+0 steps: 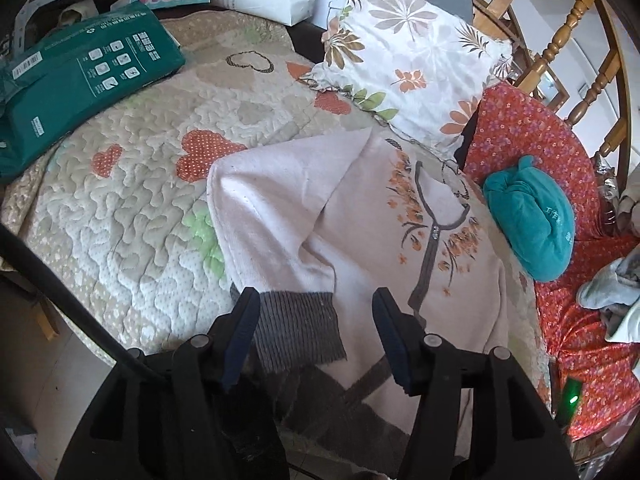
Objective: Fold small clothes
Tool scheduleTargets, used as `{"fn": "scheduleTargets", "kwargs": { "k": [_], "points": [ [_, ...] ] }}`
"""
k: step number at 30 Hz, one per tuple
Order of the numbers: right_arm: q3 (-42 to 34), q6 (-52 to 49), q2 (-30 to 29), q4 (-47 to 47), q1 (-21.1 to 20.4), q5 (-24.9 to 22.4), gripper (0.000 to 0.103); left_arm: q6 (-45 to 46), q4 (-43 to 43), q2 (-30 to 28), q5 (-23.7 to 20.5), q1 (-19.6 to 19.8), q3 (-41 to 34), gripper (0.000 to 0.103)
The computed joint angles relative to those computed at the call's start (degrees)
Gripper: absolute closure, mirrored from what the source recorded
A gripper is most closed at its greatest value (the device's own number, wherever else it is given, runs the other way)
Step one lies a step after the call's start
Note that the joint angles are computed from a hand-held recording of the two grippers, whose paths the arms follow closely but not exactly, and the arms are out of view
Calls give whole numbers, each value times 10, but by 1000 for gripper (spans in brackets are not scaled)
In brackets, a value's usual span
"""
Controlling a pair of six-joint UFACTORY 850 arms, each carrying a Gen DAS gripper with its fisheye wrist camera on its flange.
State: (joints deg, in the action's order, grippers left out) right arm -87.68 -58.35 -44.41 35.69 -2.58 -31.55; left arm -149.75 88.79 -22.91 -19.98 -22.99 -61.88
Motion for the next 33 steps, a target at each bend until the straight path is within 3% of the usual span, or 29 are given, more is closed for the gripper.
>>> {"fn": "scheduleTargets", "kwargs": {
  "k": [1,3,6,9,11,17,22,33],
  "points": [
    [25,11,11,-28,8,47,35,-2,1,4,-1,-1,4,45],
    [50,23,22,-52,11,87,34,-7,1,16,-9,-6,15,45],
    [50,29,26,-7,-14,74,30,-22,7,33,-23,-10,33,43],
    [37,147,15,-81,-26,81,27,-51,20,43,-32,-12,48,41],
    [24,188,0,-106,-35,54,27,-66,31,44,-28,-11,53,41],
    [76,114,19,-52,-44,62,25,-68,44,29,-17,-10,40,41],
    [87,96,23,-35,-49,65,25,11,-12,6,-20,-20,11,41],
    [74,136,9,-74,-30,82,20,221,-188,-32,-119,-49,-42,41]
  ]
}}
